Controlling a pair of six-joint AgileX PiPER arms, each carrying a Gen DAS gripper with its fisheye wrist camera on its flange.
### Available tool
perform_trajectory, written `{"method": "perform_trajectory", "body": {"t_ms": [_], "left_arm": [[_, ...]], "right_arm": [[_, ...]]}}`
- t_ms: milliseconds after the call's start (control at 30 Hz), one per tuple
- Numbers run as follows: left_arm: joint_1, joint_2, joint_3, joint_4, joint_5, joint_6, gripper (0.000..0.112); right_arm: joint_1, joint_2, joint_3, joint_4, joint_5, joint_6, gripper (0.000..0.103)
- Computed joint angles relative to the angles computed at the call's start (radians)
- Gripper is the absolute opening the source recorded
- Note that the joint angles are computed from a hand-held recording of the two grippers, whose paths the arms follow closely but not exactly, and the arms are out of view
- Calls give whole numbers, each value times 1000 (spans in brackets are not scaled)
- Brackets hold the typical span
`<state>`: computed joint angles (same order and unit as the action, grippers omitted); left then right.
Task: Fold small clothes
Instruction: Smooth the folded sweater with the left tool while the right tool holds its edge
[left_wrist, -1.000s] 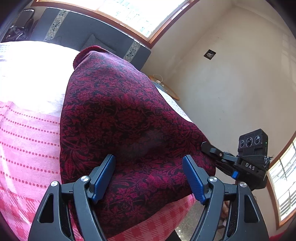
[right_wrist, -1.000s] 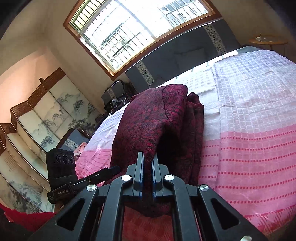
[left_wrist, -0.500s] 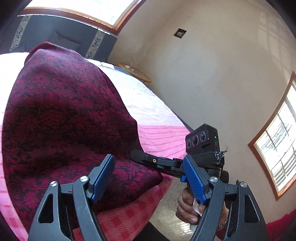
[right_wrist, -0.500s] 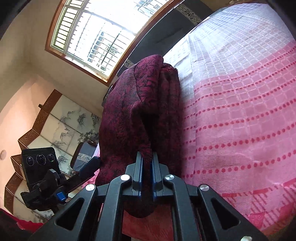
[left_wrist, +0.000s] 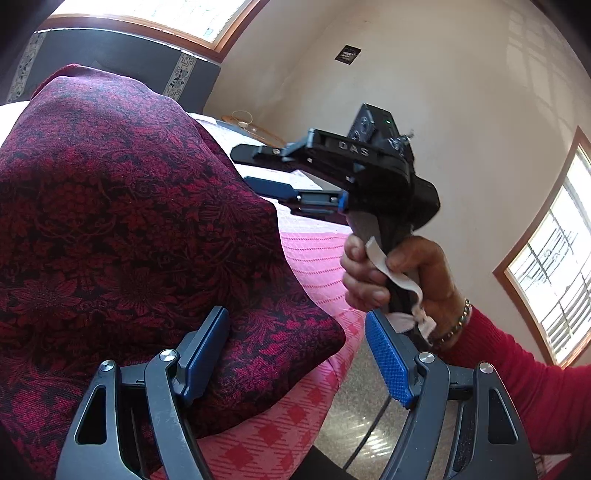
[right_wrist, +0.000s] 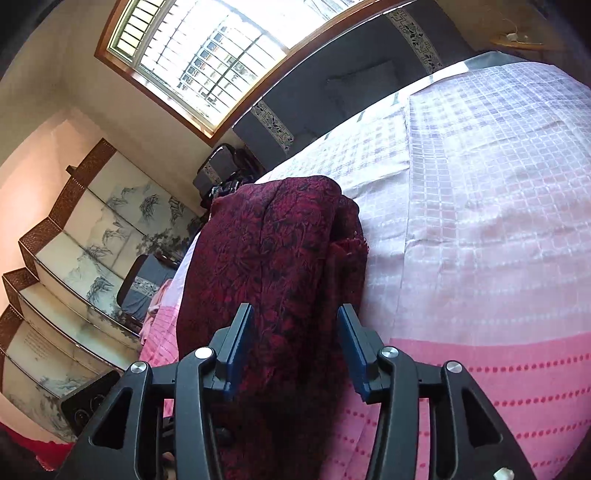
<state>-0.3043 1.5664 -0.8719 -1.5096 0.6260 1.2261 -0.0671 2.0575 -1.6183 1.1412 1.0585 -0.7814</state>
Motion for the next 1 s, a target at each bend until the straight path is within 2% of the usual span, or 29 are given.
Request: {"method": "perform_trajectory", "body": {"t_ms": [133,167,200,267,367,433,533,600,800,900,1000], "left_arm": [[-42,-26,20,-8,-54,7,76],[-44,-31,24,-12,-61,13,76],[-44,-35,32,-27,-63,26,76],[-46,-43,42,-40,-64,24,76],[-23,-30,33,-33,-24,-5,76],[-4,-17,21,-18,-3,-24,76],[6,-16,21,-12,12,-33,76],[12,-18,22,-5,20,-41,76],[-4,-24,22,-11,-8,-40,76],[-31,-37,34,-21,-51,-20,76],[-36,-42,30,-10,-56,-41,76]], "right_arm": [[52,212,-359,-90,77,199,46],[67,245,-420,-107,94,226,41],[86,251,-440,-121,89,223,18],[109,179,-360,-143,8,169,16],[76,41,-144,-19,-104,-6,15],[79,34,-100,-67,-157,-19,15],[79,123,-153,-92,-129,57,15],[72,128,-156,-51,-128,41,15],[95,142,-192,-113,-126,112,16],[115,134,-194,-173,-167,133,18],[149,107,-171,-248,-230,162,18]]}}
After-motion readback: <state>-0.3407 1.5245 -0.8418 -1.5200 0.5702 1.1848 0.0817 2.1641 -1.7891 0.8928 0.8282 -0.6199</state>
